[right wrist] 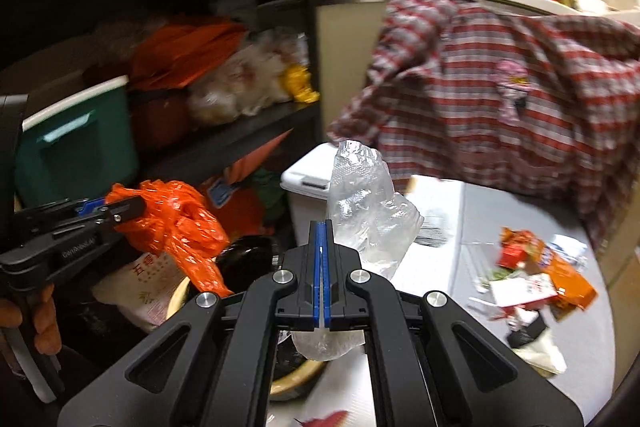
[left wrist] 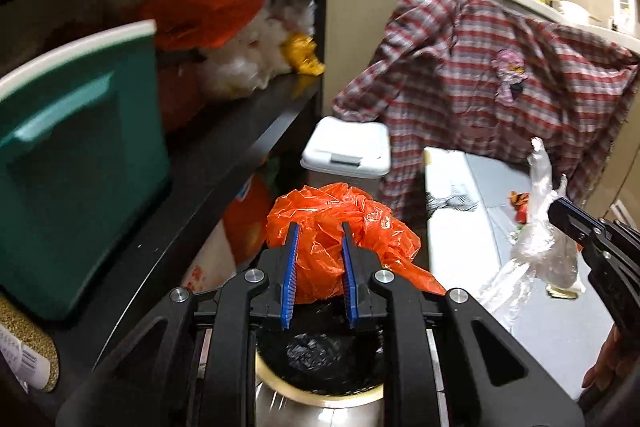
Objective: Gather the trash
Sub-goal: 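Carry both bags over the black-lined bin and open both grippers, then grasp the white tissue paper with the right gripper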
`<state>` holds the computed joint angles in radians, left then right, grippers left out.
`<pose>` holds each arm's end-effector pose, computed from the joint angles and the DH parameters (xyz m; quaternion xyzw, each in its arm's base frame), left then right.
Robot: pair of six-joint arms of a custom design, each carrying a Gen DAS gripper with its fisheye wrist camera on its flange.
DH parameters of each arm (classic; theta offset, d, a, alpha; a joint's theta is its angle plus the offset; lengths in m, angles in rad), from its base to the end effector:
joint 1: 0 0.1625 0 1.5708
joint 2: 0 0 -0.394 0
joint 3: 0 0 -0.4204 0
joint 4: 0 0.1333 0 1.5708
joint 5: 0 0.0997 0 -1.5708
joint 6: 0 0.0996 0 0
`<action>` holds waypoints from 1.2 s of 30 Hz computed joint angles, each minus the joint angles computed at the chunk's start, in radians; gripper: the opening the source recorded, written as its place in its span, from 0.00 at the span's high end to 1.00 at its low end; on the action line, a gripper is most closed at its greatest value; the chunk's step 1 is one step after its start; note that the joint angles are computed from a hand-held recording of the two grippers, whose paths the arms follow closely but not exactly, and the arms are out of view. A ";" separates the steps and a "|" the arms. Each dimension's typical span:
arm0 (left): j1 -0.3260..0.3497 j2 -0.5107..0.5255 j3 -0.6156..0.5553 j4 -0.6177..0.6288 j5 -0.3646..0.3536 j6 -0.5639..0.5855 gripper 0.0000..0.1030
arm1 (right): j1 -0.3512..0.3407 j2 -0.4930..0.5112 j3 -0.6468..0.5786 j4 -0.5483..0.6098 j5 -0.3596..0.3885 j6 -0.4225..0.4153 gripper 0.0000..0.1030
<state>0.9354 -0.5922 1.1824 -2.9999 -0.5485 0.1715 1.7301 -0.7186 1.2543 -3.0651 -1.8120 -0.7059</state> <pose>-0.2881 -0.7585 0.1879 0.1295 0.8108 -0.4484 0.3532 0.2342 -0.7671 0.2333 0.3189 -0.8230 0.4120 0.2264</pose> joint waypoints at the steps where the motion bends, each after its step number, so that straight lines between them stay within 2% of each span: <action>1: 0.006 -0.004 0.002 0.012 0.001 -0.013 0.81 | 0.003 0.015 -0.013 0.010 -0.001 -0.005 0.99; 4: 0.023 -0.012 0.000 0.029 -0.010 -0.031 0.80 | 0.006 0.072 -0.079 0.061 -0.007 -0.016 0.99; 6: 0.030 -0.006 -0.009 0.011 -0.004 -0.023 0.68 | 0.002 0.103 -0.124 0.132 0.015 0.000 0.99; 7: 0.030 0.003 -0.018 -0.006 0.010 -0.011 0.43 | -0.001 0.113 -0.143 0.176 0.030 0.012 0.97; 8: 0.032 0.005 -0.020 -0.029 0.019 0.007 0.23 | -0.003 0.125 -0.162 0.204 0.037 0.022 0.95; 9: 0.029 0.019 -0.030 -0.088 0.034 0.051 0.20 | -0.003 0.134 -0.175 0.217 0.039 0.027 0.89; 10: 0.027 0.033 -0.043 -0.139 0.042 0.100 0.19 | -0.004 0.142 -0.185 0.220 0.035 0.030 0.81; 11: 0.025 0.038 -0.048 -0.152 0.046 0.122 0.17 | -0.006 0.148 -0.191 0.212 0.036 0.037 0.64; 12: 0.026 0.038 -0.048 -0.149 0.050 0.126 0.15 | -0.008 0.146 -0.188 0.198 0.038 0.045 0.55; 15: 0.030 0.044 -0.061 -0.103 0.063 0.118 0.14 | -0.012 0.146 -0.188 0.174 0.025 0.059 0.54; 19: 0.028 0.065 -0.087 -0.125 0.090 0.148 0.07 | -0.020 0.133 -0.175 0.167 0.010 0.084 0.51; 24: 0.026 0.071 -0.089 -0.116 0.095 0.132 0.07 | -0.019 0.101 -0.130 0.143 0.008 0.086 0.39; 30: 0.015 0.089 -0.099 -0.150 0.073 0.166 0.07 | -0.019 0.001 -0.023 0.103 0.012 0.095 0.21; 36: -0.010 0.096 -0.091 -0.123 0.016 0.117 0.07 | -0.048 -0.125 0.094 0.035 -0.021 0.063 0.18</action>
